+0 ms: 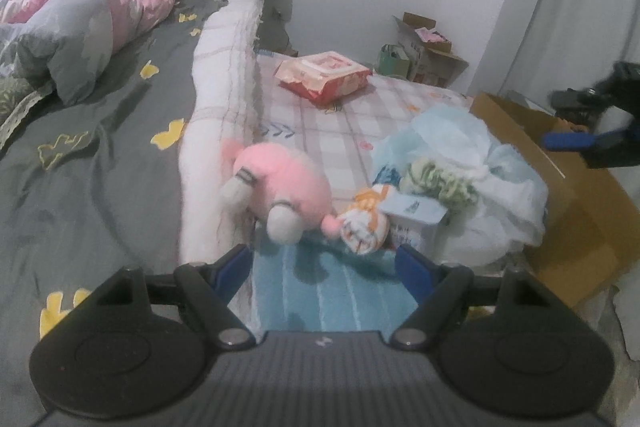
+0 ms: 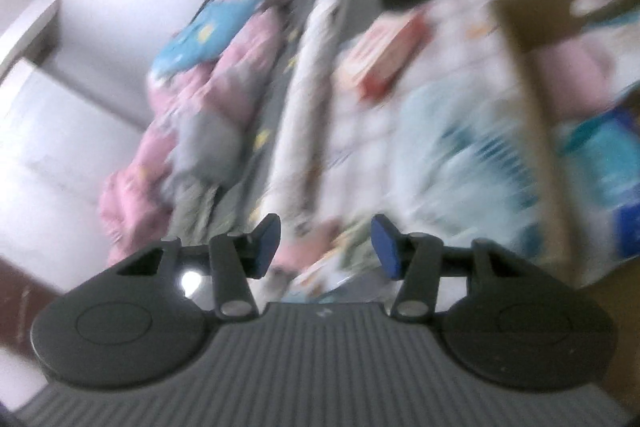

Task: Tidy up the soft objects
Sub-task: 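Move the right tool to the pink plush toy and close on it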

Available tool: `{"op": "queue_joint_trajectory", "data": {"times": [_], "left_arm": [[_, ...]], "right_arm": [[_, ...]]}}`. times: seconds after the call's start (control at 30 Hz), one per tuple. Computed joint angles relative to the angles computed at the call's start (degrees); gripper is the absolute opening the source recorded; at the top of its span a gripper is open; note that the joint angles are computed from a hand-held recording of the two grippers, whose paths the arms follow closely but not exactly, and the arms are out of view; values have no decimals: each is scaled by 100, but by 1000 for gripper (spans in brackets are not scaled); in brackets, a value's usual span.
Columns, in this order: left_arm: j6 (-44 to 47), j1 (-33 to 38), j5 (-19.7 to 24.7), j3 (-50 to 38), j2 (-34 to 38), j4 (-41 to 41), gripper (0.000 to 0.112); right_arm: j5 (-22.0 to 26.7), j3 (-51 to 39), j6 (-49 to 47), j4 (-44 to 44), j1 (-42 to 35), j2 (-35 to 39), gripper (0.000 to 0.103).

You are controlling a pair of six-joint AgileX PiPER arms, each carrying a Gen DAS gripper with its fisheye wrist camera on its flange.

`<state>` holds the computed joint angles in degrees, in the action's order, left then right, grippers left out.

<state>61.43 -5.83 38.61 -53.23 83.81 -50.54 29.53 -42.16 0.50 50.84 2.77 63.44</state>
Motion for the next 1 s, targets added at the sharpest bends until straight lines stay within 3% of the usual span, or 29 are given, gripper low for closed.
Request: {"op": "queue_joint_trajectory", "data": {"times": [0.17,0.27,0.4,0.6,0.87,1.0], "left_arm": [[275,253,124,94,-3,-194,80],[451,264,114,1,103,-335,79],[457,59,-79,-318,357,-317,75],[-133,-365,-371,-1057,1048,203,69],[-1085,-535,-56,-1869,1795,849,66],[-1418,-586,89,-2179,2062,1091,66]], "right_arm": [[-575,-155,-1012,1562,907,1052,50],[-373,-617,-1660,2444,1048,1852,50],[-133,-1729,-917,1706,1225,2811,53],[571,-3858,932,-145,1166,4381,75],[2073,-6207,2145,-842,908,6347,80],[2416,-6774,2308,-898,935,6885,84]]}}
